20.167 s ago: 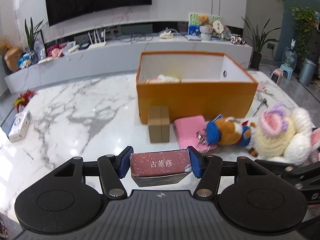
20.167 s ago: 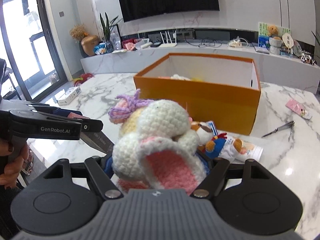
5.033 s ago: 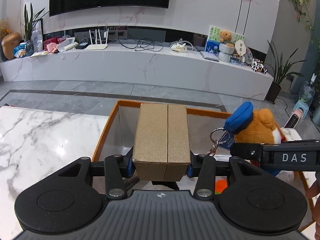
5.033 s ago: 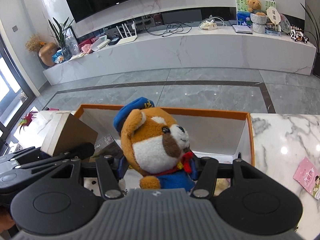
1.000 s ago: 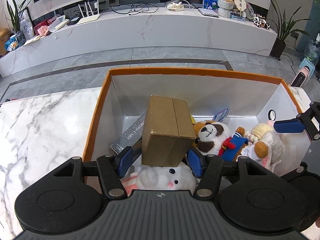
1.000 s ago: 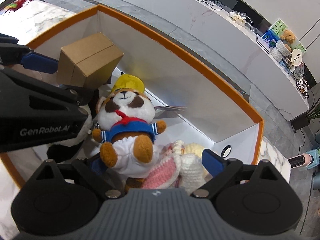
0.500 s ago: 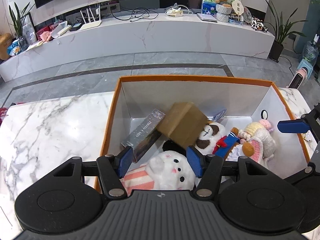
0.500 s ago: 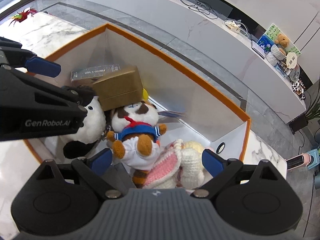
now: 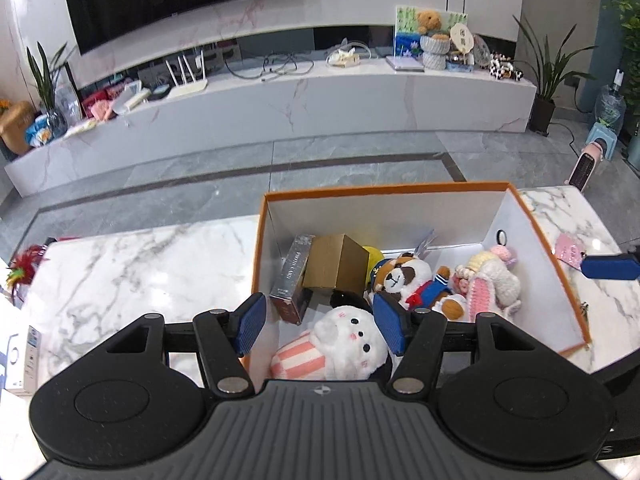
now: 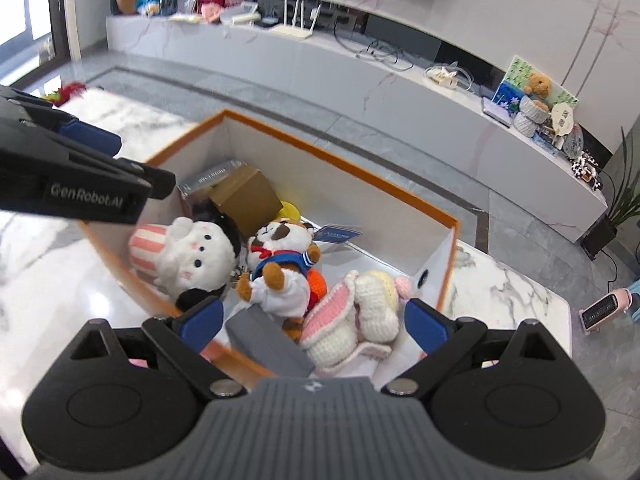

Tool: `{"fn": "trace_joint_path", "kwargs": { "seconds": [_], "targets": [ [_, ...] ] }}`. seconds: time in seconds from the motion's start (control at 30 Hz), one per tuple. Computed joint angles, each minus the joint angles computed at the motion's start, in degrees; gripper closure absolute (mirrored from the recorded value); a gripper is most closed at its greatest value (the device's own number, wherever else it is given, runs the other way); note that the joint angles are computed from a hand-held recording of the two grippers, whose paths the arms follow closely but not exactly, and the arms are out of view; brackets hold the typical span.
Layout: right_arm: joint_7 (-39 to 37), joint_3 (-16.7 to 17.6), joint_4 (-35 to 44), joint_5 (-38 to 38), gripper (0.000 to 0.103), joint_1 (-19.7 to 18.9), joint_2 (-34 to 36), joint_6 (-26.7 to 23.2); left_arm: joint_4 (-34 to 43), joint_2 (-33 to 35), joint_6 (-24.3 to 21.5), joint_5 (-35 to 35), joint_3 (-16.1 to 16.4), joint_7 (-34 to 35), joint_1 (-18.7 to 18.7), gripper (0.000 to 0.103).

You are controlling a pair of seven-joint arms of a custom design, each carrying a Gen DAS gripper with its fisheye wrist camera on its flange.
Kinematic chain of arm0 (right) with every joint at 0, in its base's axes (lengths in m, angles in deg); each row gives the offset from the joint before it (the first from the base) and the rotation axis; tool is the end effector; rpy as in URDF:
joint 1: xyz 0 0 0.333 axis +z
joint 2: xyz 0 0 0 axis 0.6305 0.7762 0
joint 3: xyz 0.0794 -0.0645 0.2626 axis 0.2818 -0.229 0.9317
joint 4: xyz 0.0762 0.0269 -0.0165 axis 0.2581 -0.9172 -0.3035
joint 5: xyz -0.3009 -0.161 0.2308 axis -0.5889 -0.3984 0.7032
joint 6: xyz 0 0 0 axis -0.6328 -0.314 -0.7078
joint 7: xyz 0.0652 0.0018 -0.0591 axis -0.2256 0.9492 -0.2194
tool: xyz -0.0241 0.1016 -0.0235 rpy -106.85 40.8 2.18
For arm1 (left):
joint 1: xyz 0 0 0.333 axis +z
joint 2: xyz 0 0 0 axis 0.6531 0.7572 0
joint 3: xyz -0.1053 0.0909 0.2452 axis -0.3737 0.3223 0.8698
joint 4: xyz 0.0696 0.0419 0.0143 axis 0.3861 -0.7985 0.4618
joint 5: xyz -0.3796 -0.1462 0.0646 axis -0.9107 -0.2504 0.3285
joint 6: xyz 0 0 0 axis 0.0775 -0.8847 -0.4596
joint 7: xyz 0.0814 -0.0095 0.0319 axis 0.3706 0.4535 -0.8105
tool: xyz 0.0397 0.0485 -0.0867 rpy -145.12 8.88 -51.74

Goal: Organize objects
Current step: 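Open both tools to release the brown box and dog plush, then withdraw, then move the left tool to the pink wallet while the right tool reaches the Vaseline tube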

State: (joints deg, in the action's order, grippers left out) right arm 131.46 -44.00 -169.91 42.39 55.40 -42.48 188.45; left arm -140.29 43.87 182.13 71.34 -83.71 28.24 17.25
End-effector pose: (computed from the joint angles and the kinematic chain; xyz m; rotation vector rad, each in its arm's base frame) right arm 0.4520 0.2452 0.6261 -1.8567 1.9057 -0.8599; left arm 0.5622 -0.4088 0.5940 -1.2212 2.3151 -0.8251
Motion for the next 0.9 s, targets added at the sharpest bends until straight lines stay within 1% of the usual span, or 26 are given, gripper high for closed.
{"fn": "trace_joint_path", "kwargs": {
  "seconds": [0.07,0.17,0.23,0.3,0.37,0.43,0.53,0.67,0.77,0.83,0.9],
  "targets": [
    [1.61,0.60,-2.19,-0.01,0.006,0.34,-2.91,0.04,-3.47,-2.94,1.70,0.13,0.14,-1.50,0.21,0.033],
    [3.85,2.01,-4.82,0.05,0.005,0.58,-6.85,-0.86,-8.42,-7.14,4.00,-1.85,-0.41,-1.11,1.36,0.033],
    [5.62,3.27,-6.21,0.17,0.002,0.82,-9.00,-1.76,-12.44,-10.43,5.43,-3.25,-0.78,-0.38,2.05,0.033],
    [7.22,4.28,-7.97,0.49,0.001,1.25,-11.30,-2.29,-16.87,-13.95,6.68,-5.27,-1.08,0.69,2.68,0.029],
    [9.15,5.26,-10.13,0.68,0.001,1.58,-13.60,-2.43,-22.01,-17.87,8.08,-9.17,-1.10,2.36,3.15,0.027],
    [11.29,5.52,-12.63,2.11,0.001,2.24,-15.95,-2.30,-26.46,-20.91,9.36,-14.28,-0.66,5.07,3.22,0.027],
    [14.79,5.47,-17.30,4.69,0.001,3.01,-18.73,0.42,-32.47,-24.43,11.72,-19.86,-0.02,8.61,2.71,0.027],
    [18.95,5.89,-23.04,6.01,0.001,3.06,-20.45,4.18,-35.48,-25.03,11.53,-23.03,-0.04,11.37,1.94,0.026],
    [22.50,5.19,-28.09,7.12,0.001,2.89,-22.94,8.49,-35.73,-23.34,11.59,-25.28,-0.20,13.56,1.31,0.026],
    [24.67,4.05,-31.00,8.60,0.001,2.53,-24.79,11.44,-35.34,-21.53,11.95,-24.62,-0.87,13.10,1.42,0.026],
    [26.96,3.17,-34.00,9.88,0.001,1.61,-27.43,14.49,-34.37,-19.15,12.29,-20.80,-2.02,10.27,1.76,0.026]
  ]
}}
